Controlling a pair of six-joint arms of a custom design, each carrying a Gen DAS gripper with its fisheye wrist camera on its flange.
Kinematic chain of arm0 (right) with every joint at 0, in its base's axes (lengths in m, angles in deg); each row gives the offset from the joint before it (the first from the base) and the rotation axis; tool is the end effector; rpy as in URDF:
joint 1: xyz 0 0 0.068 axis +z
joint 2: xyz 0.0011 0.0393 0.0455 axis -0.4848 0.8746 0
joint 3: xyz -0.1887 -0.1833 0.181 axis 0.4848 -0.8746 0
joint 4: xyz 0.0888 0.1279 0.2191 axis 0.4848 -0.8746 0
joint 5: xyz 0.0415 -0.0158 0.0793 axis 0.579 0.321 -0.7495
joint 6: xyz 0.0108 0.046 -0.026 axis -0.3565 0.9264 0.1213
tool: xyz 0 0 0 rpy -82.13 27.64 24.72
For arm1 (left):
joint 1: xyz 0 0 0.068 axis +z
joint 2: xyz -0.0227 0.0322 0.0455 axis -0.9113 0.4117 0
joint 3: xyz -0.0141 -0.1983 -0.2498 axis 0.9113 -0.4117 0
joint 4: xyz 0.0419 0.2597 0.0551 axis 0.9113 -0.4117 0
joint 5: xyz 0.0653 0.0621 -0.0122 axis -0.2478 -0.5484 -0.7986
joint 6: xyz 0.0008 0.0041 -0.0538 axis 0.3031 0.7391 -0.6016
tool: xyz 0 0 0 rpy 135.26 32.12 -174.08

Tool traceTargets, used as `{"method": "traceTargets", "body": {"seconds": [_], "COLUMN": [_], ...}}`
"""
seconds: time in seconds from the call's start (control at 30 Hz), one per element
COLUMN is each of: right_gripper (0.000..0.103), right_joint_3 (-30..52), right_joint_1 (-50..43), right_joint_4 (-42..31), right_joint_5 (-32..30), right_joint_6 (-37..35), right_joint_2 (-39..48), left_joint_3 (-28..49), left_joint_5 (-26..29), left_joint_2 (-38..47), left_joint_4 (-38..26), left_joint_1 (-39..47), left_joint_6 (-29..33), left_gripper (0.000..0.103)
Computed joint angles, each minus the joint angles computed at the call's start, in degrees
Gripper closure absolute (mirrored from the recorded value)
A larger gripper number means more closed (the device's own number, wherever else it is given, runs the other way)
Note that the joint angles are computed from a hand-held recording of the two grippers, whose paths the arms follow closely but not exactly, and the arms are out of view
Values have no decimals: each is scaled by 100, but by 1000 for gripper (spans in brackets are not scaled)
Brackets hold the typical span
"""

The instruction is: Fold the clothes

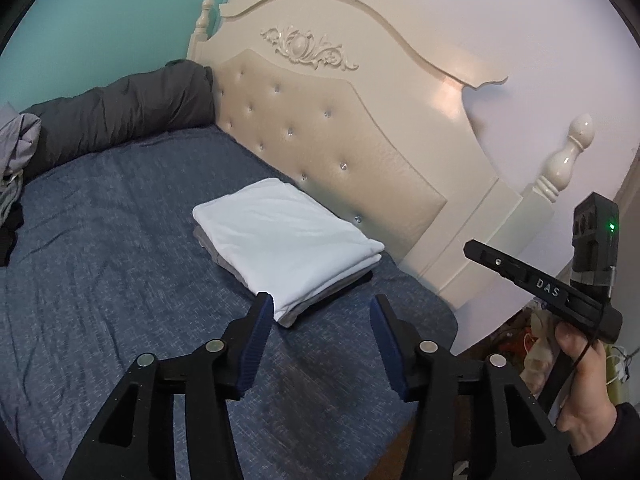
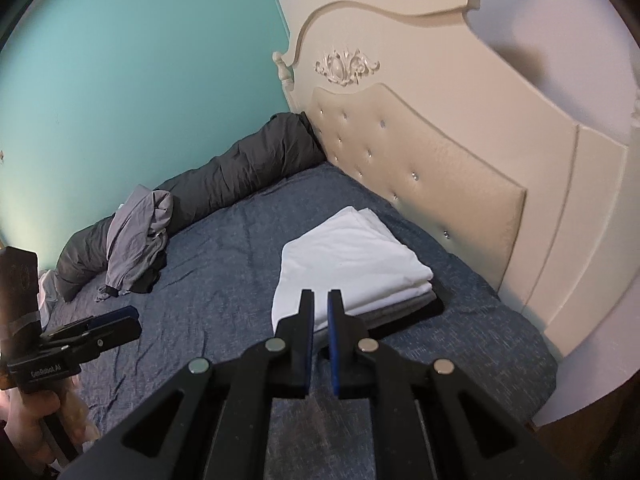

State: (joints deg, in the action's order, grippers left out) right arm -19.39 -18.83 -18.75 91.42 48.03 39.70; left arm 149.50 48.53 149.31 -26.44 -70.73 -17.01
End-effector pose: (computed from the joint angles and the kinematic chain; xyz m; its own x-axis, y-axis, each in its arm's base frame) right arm 0.2844 0.0433 0.3431 -0.5246 0.3550 -0.7738 0.2565 0.9326 0.2540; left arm 0.3472 -0.0568 0.3916 -0.5760 0.3942 -0.7162 0.7808 0.5246 -0.3392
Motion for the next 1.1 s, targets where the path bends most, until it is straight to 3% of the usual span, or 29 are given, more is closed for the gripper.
{"method": "traceTargets", "body": {"seconds": [0.17,0.23,0.3,0.37,0.43,0.5,0.53,0.6,0.67,0.8,1.1], "right_gripper": [93,86,66,61,57,42,40,38,37,26,20], "right_joint_3": [40,48,34,34,63,106,131,125,106,137,361], "right_joint_1": [439,633,782,1029,1280,1536,1666,1889,2130,2629,3574], "right_joint_4": [-337,-439,-494,-602,-766,-950,-1050,-1189,-1352,-1826,-2646], "right_joint_5": [442,627,750,1005,1320,1638,1796,2000,2223,2735,3520], "right_joint_6": [198,325,474,651,835,1034,1141,1369,1609,2233,3231], "right_joint_2": [-251,-344,-418,-505,-552,-584,-595,-637,-672,-686,-518], "left_joint_3": [11,40,44,47,44,48,54,54,51,54,14], "left_joint_5": [45,85,110,141,160,174,181,223,281,403,567], "left_joint_2": [-201,-260,-339,-410,-494,-553,-583,-639,-691,-782,-882], "left_joint_4": [-199,-319,-417,-522,-637,-739,-796,-901,-1000,-1254,-1729], "left_joint_1": [149,231,308,378,459,529,572,669,767,1007,1434], "left_joint_6": [172,260,352,469,617,738,806,946,1083,1426,2008], "left_gripper": [40,35,27,22,21,21,20,7,2,1,0]}}
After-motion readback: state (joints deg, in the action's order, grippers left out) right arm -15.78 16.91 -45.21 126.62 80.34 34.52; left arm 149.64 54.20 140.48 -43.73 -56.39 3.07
